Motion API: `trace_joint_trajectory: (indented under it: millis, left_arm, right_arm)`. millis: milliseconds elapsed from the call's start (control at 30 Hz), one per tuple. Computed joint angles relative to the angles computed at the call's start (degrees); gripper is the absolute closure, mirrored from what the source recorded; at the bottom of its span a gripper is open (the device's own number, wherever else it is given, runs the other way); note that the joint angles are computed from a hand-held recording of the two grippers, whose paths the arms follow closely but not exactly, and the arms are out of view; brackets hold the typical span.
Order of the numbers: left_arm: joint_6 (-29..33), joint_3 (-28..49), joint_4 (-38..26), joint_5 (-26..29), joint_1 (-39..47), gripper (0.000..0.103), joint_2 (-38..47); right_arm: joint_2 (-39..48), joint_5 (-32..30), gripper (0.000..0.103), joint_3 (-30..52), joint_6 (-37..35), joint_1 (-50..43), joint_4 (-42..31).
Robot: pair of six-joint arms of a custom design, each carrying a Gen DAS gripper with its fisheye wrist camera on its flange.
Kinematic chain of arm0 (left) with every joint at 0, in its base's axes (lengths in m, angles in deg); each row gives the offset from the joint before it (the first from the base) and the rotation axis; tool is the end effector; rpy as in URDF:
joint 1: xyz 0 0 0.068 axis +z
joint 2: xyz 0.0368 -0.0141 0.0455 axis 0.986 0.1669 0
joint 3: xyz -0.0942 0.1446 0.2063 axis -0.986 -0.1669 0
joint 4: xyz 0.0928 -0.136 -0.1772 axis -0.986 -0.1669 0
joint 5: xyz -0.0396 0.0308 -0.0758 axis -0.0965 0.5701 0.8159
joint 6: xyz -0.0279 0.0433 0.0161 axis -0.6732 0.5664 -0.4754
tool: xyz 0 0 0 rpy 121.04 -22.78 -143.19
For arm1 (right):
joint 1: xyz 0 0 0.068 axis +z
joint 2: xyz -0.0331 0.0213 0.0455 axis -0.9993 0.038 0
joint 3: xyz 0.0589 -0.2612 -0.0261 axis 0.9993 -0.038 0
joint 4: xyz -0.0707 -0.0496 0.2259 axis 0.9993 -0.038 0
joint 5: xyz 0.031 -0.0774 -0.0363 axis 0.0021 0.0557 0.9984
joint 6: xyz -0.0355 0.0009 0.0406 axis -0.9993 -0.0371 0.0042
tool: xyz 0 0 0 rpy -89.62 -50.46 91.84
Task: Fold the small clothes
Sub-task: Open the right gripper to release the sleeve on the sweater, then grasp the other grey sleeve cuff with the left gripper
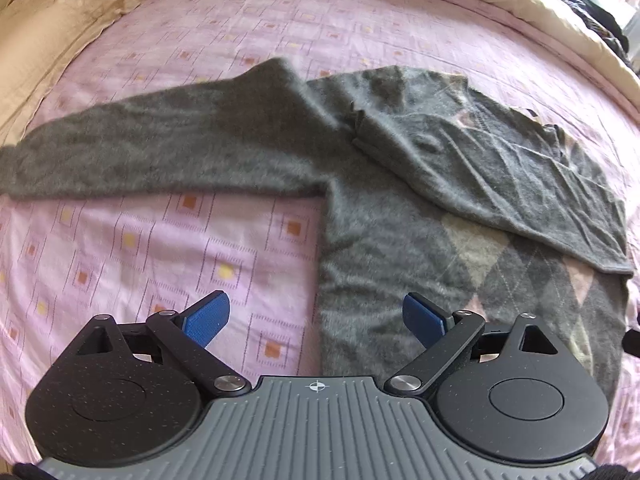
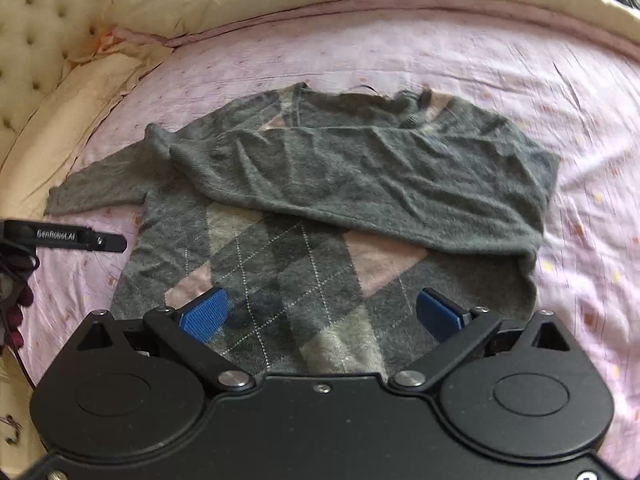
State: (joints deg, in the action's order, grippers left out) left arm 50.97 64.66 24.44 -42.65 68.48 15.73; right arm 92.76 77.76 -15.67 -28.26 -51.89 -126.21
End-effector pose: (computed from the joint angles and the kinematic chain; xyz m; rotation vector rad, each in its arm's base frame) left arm 0.1874 -0.0344 0.2478 -0.5865 2.7256 -0.0044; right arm 0.2364 0.1773 0.2588 -0.6850 2.5453 0.4540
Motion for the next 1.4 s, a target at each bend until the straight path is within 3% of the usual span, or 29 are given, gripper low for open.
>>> trace_joint_trajectory:
  millis: [67, 133, 200, 267, 500, 600, 967, 1033, 1100, 1333, 1400]
  left_arm:
    - [1.58, 1.18, 1.02, -0.93, -0.55, 0.011, 2.00]
    - [3.24, 2.44, 1.47, -1.04, -0.26, 0.029, 3.79]
    - [3.98, 3.20, 1.69, -1.97, -0.29, 0.036, 5.22]
    - [4.59, 2.99, 1.83, -2.13, 0.39, 0.037, 4.96]
    - [9.57, 0.61, -1.83, -3.51, 6.20, 0.039, -1.06]
    - [13.26, -1.31, -3.09, -1.71, 11.59, 0.038, -4.98]
    - [24.40, -6.16, -4.39, 4.84, 28.30, 0.038, -10.81]
    - [24.89, -6.56, -4.05, 5.85, 29.69, 0.038, -10.77]
    - [25.39, -6.80, -3.91, 6.74, 31.03, 0.038, -11.01]
    - [25.43, -6.41, -2.46, 7.77, 34.00, 0.038, -11.58]
    - [25.51, -6.75, -1.12, 8.22, 36.06, 0.038, -10.98]
  right_arm:
    - [0.52, 3.90, 0.003, 1.33, -0.01, 3.16, 1.26]
    - [1.81, 6.50, 0.010, 3.25, -1.26, 5.88, 2.25]
    - [4.54, 5.43, 0.040, 6.11, -3.39, 7.47, 2.77]
    - [8.95, 4.19, 0.056, 10.66, -5.41, 9.13, 2.13]
    - [26.60, 1.14, 0.066, 28.65, -10.60, 14.04, 1.21]
    - [34.29, 0.85, 0.072, 37.09, -12.22, 16.01, 0.09]
    - [52.65, 4.63, 0.072, 60.75, -16.40, 18.00, -8.68]
    - [53.49, 5.00, 0.073, 61.82, -16.95, 17.89, -9.17]
    - [53.40, 6.51, 0.096, 61.54, -17.74, 18.01, -8.81]
    - [48.45, -1.22, 0.096, 57.46, -17.62, 17.41, -9.21]
    - [47.68, -0.49, 0.092, 55.65, -19.31, 18.31, -8.88]
